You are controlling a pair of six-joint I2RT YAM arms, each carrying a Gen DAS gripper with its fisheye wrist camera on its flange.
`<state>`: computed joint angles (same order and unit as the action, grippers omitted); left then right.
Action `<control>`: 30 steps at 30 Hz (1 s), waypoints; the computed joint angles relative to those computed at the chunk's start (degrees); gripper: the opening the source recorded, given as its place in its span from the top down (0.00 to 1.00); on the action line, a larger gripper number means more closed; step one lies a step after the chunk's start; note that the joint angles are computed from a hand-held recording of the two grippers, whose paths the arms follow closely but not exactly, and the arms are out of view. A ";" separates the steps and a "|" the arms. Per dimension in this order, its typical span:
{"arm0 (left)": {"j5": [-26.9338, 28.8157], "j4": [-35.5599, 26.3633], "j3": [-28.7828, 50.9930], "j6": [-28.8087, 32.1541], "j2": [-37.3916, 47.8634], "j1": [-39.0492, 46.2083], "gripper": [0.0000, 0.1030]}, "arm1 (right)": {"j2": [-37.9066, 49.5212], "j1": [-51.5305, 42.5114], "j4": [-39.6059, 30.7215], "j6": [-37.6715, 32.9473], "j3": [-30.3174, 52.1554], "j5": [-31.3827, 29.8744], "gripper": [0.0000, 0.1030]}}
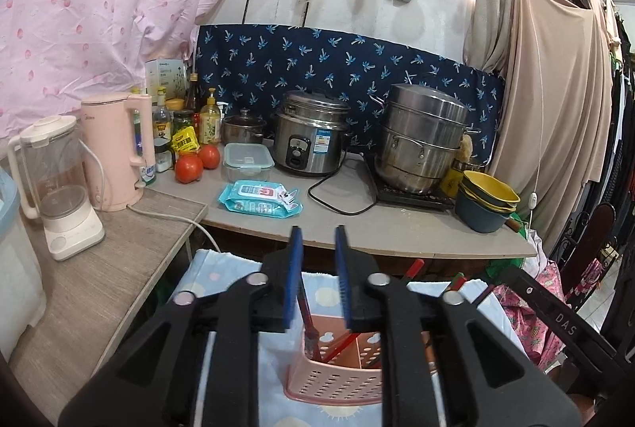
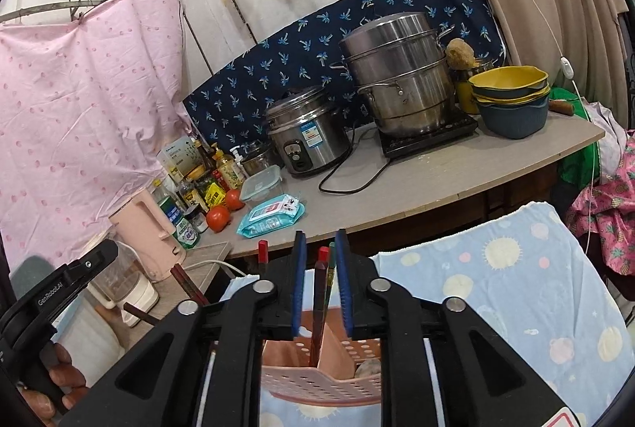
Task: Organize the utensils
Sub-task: 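Open both tools to drop the chopsticks into the basket, then move both open tools back down to the green chopstick and gold spoon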
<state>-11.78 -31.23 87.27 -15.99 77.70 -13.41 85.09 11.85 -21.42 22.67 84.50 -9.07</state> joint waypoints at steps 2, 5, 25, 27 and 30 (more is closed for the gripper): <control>-0.14 -0.12 -0.63 -0.17 -0.56 0.08 0.75 | -0.82 -0.12 0.32 -0.09 -0.83 0.11 0.69; -0.07 -0.55 -1.84 -0.44 -1.57 0.13 0.74 | -1.95 -0.08 0.12 -0.69 -1.95 0.12 0.68; -0.60 -7.11 -25.32 -3.55 -20.46 -2.65 0.74 | -19.23 5.87 -4.89 -6.11 -22.75 2.77 0.68; -1.25 -8.37 -28.37 -4.67 -23.01 -3.66 0.74 | -22.50 7.50 -5.93 -6.72 -26.03 4.32 0.68; -1.44 -10.73 -33.47 -7.13 -27.86 -5.30 0.74 | -27.70 10.21 -8.15 -6.79 -31.06 6.68 0.68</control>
